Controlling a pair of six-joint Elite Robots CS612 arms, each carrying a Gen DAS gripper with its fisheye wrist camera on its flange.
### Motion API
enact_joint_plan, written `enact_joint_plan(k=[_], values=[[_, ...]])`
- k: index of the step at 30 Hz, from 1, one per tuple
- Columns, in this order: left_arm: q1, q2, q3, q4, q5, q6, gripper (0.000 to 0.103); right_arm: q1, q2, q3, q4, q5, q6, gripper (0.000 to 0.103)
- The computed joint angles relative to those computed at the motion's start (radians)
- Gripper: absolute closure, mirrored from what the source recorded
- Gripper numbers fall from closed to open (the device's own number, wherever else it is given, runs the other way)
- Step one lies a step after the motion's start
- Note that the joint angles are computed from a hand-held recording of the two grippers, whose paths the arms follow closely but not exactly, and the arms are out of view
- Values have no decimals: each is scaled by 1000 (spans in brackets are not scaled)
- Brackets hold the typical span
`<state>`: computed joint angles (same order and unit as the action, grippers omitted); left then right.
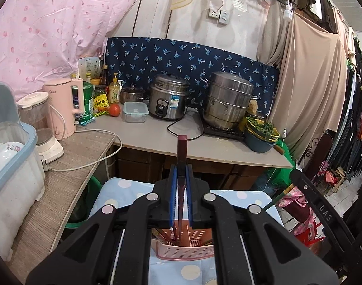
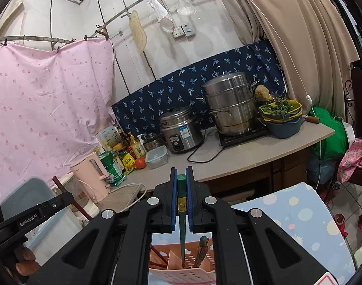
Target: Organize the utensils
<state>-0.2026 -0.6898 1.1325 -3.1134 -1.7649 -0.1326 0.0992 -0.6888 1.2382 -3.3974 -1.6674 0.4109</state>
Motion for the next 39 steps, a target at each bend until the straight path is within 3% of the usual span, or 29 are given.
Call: enact_joint_plan(k=[9, 13, 16, 26, 39], values=[[4, 31, -32, 36, -11, -9, 95, -2, 25, -20, 62, 23, 10, 95], [2, 26, -18, 15, 2, -8, 95, 0, 22, -14, 65, 21, 7, 84], [0, 18, -4, 11, 10, -10, 88, 1, 15, -1, 53, 22, 5, 73], [-7, -17, 68, -27, 44, 20, 67, 9, -24, 73, 23, 34, -20, 72], [-29, -72, 222, -32, 138, 84, 63, 43, -71, 215, 31, 6, -54, 72]])
